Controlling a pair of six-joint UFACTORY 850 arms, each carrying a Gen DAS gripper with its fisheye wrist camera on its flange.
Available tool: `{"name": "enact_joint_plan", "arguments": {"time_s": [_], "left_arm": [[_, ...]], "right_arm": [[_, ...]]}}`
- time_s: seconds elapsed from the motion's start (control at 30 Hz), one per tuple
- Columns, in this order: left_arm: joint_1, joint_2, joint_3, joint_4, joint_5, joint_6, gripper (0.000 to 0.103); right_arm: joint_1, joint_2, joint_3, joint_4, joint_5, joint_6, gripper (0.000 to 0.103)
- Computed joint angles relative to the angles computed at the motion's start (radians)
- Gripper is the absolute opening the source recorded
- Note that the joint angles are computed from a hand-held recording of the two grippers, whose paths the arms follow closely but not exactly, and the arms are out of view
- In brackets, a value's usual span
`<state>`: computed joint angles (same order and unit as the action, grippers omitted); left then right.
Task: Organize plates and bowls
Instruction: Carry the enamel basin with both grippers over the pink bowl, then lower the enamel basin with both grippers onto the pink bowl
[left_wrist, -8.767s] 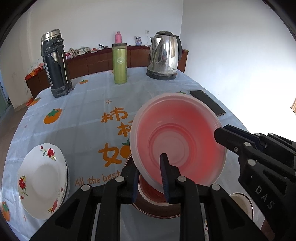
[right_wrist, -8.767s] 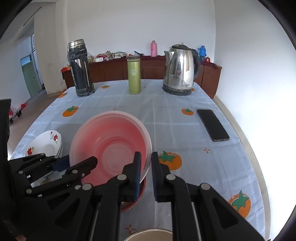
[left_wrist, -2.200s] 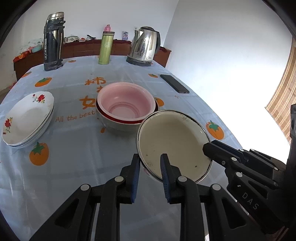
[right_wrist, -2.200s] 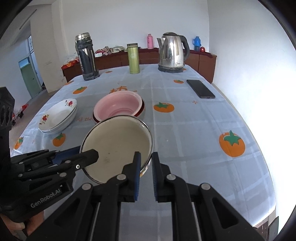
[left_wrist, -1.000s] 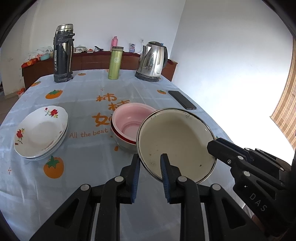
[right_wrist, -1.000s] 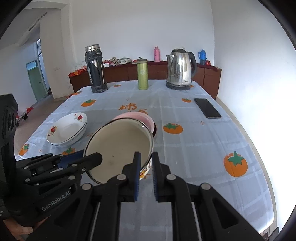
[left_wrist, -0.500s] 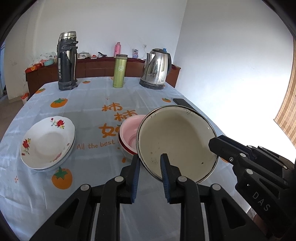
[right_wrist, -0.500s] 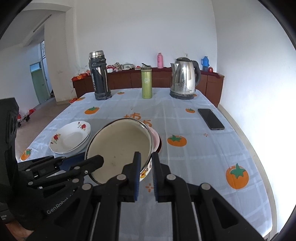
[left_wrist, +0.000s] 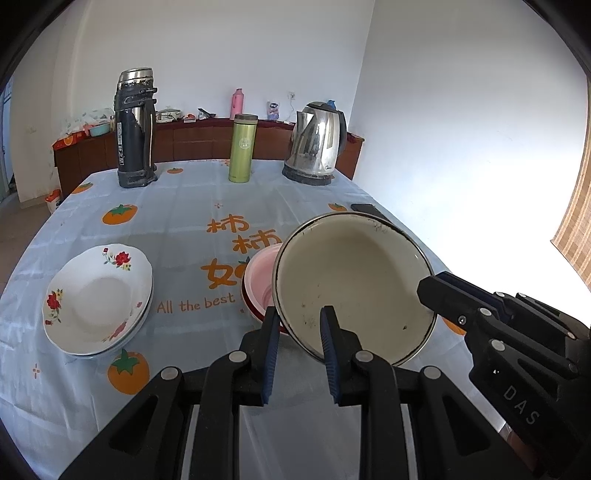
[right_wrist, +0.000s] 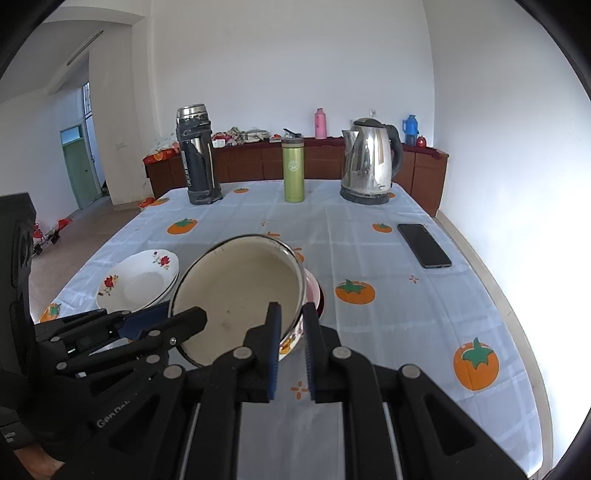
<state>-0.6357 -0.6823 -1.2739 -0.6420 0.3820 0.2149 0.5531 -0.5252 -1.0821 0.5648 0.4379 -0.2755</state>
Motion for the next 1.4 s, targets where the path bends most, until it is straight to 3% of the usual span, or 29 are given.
{"name": "enact_joint_plan", "arguments": {"time_s": [0.5, 0.93, 1.17, 1.4], "left_arm": [[0.011, -0.013, -0.042, -0.037, -0.006, 0.061, 0.025], [0.032, -0.076, -0.146, -0.156, -0.057, 0.204, 0.025], [0.043, -0.119, -0.204, -0.246, -0.116, 0.3, 0.025], [0.045, -0.151, -0.258, -0.471, -0.148, 0.551, 0.025]], "right_arm": [[-0.012, -0.018, -0.05, 0.015, -0.011, -0.051, 0.012], [-0.06, -0.091, -0.162, -0.038, -0.119, -0.002, 0.012], [-0.082, -0.149, -0.232, -0.046, -0.193, 0.007, 0.012], [-0.1, -0.189, -0.283, -0.058, -0.264, 0.024, 0.012]]}}
